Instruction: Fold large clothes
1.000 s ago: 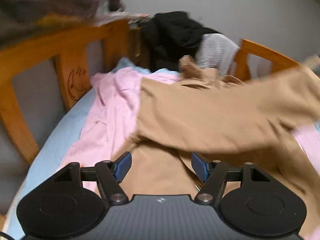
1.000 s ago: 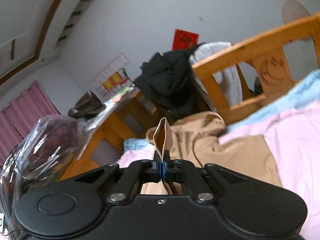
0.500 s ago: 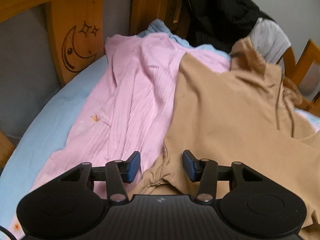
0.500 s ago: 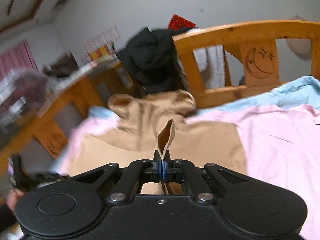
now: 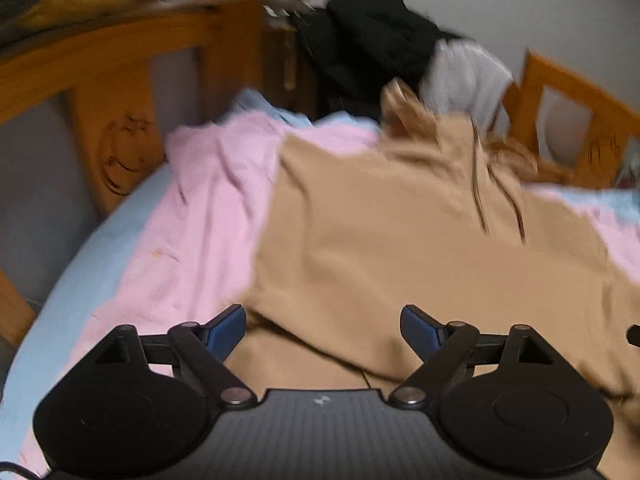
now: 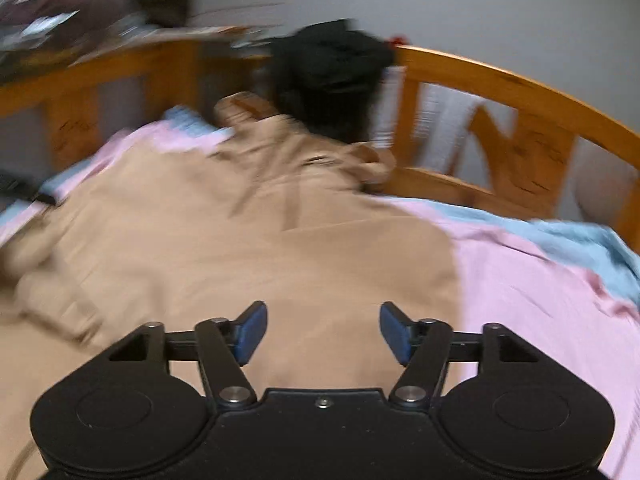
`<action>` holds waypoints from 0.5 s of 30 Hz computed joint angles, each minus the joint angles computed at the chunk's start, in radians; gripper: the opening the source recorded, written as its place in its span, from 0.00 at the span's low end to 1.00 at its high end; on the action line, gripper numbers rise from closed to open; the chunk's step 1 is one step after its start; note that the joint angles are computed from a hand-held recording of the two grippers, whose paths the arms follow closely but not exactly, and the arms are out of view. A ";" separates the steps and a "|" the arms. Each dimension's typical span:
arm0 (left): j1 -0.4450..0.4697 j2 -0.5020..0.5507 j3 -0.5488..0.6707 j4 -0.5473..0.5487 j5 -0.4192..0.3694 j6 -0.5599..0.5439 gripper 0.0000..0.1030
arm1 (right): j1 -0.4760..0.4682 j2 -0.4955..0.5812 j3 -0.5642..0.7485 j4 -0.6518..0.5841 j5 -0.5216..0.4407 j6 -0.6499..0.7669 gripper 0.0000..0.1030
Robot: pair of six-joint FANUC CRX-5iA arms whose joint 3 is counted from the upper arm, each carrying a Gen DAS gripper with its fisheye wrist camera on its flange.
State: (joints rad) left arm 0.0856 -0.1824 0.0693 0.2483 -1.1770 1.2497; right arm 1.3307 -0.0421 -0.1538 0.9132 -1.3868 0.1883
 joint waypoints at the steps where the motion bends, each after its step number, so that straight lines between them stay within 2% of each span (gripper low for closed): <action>1: -0.035 0.025 0.035 -0.055 -0.041 0.036 0.85 | 0.003 0.022 0.026 -0.036 -0.011 0.020 0.64; 3: -0.094 0.066 0.088 -0.153 -0.103 0.101 0.85 | 0.002 0.043 0.047 -0.104 -0.025 0.036 0.64; 5: -0.118 0.067 0.097 -0.186 -0.102 0.142 0.86 | 0.003 0.049 0.047 -0.147 -0.045 0.027 0.64; 6: -0.125 0.080 0.125 -0.198 -0.131 0.164 0.86 | 0.005 0.035 0.027 -0.144 -0.030 0.001 0.65; 8: -0.125 0.091 0.174 -0.188 -0.179 0.188 0.85 | 0.016 0.017 0.018 -0.135 -0.033 -0.049 0.64; 12: -0.102 0.044 0.209 -0.137 -0.185 0.161 0.86 | 0.049 -0.048 -0.015 -0.051 0.009 -0.139 0.66; 15: -0.080 0.028 0.281 -0.087 -0.237 0.151 0.92 | 0.065 -0.066 0.012 -0.005 0.018 -0.147 0.67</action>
State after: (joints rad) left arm 0.0056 -0.1541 0.3507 0.1610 -1.4144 1.4009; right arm 1.3954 -0.1078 -0.1414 0.9085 -1.3692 0.0411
